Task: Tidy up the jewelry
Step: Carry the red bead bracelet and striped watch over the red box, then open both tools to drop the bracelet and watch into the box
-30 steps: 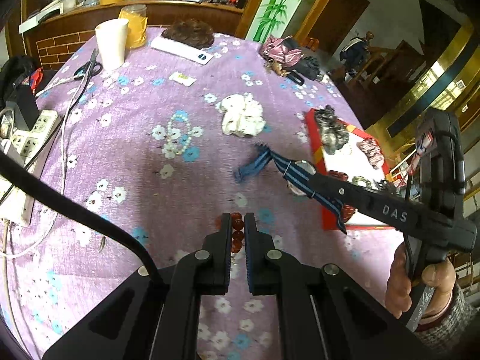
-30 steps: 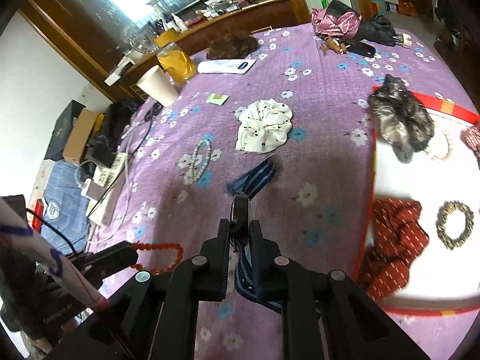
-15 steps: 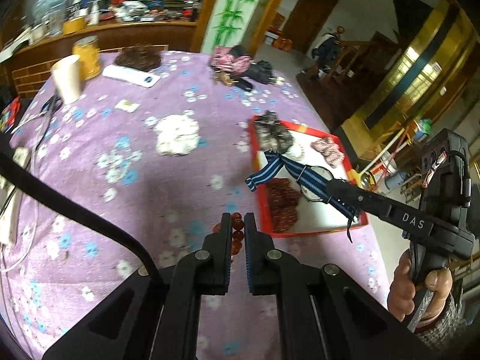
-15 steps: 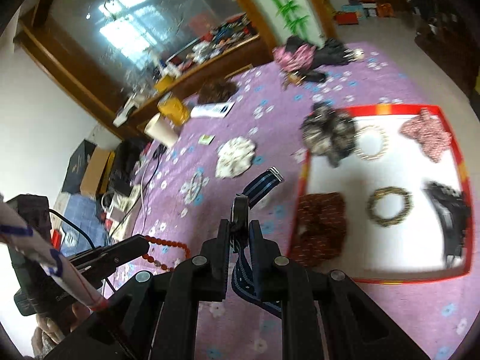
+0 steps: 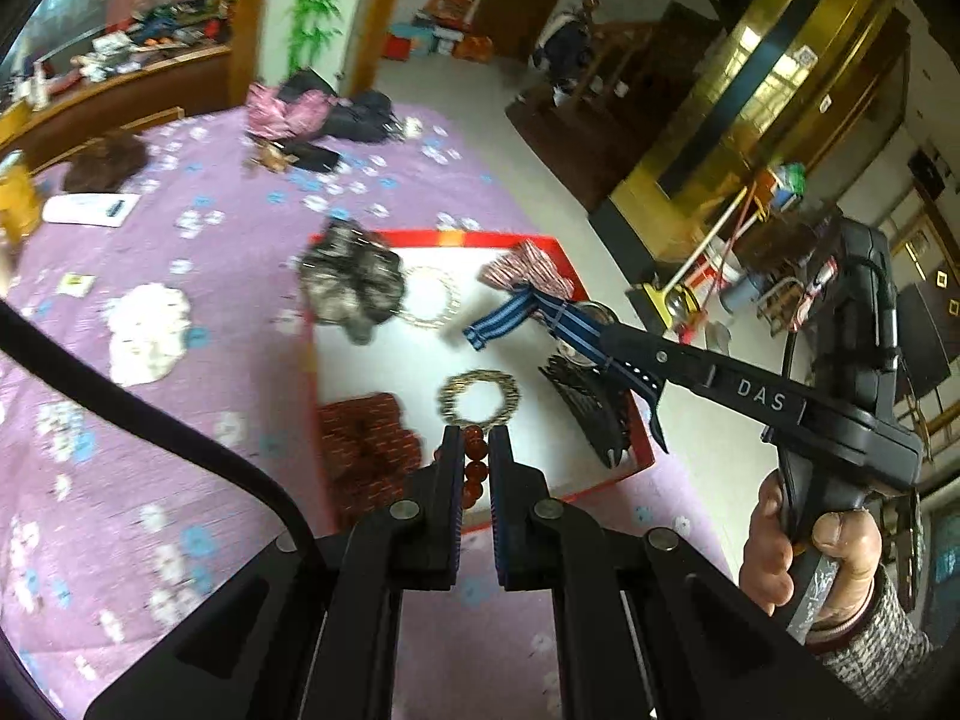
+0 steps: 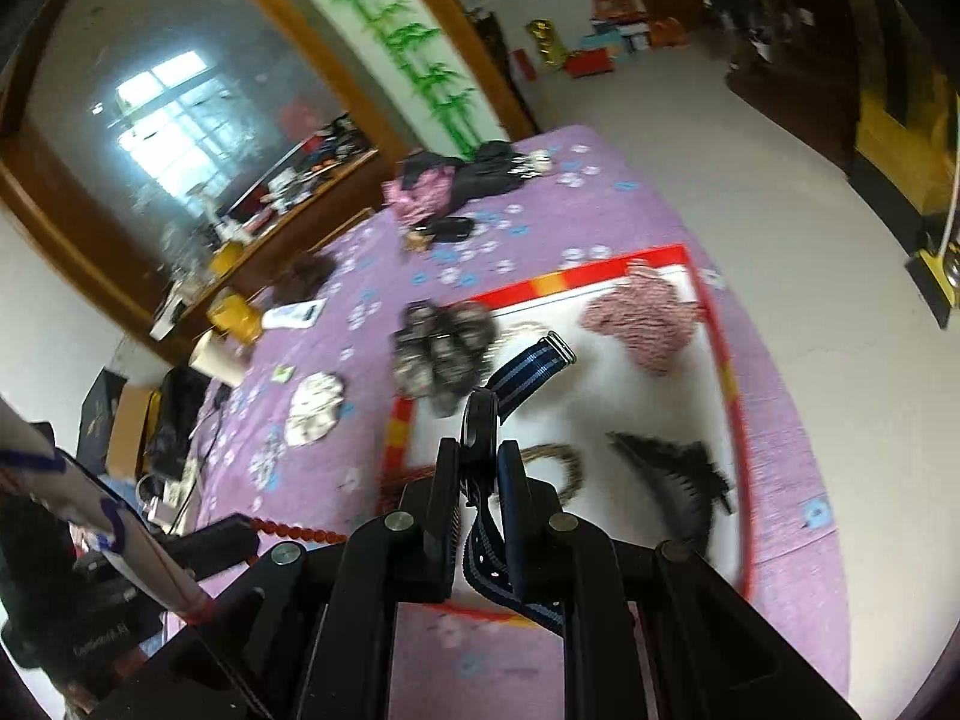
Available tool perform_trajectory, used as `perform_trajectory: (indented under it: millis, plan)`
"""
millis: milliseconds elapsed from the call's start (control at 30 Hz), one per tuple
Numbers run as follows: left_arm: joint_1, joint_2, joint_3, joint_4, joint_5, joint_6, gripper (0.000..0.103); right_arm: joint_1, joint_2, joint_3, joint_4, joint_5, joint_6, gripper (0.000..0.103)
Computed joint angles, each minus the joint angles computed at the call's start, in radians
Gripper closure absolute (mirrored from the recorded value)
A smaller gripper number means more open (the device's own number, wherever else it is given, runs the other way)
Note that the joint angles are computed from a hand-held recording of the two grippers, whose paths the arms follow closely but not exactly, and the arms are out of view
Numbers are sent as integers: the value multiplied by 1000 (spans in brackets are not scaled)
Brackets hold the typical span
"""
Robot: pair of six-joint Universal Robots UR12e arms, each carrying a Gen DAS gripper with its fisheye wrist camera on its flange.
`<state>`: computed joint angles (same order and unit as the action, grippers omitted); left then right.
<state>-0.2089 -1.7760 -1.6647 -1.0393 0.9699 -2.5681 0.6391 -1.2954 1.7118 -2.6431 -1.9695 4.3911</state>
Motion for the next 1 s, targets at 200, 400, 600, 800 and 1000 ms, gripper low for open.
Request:
perform_trajectory:
  millis: [200, 400, 600, 800, 1000]
  plan:
    - [-53, -76, 42, -48, 51, -64, 96, -34, -7, 58, -43, 61, 46, 90]
    - [-78, -109, 43, -36, 109, -102, 96, -57, 5, 75, -61, 105, 54, 90]
    - [-85, -122, 45, -36, 138, -119, 96, -75, 23, 70, -45, 143, 42, 90]
    - [-81, -117, 34, -28, 140, -132, 96, -77, 34, 61, -25, 152, 29, 90]
    - [-66, -92, 19, -20, 123, -143, 88, -73, 32, 63, -21, 145, 51, 79]
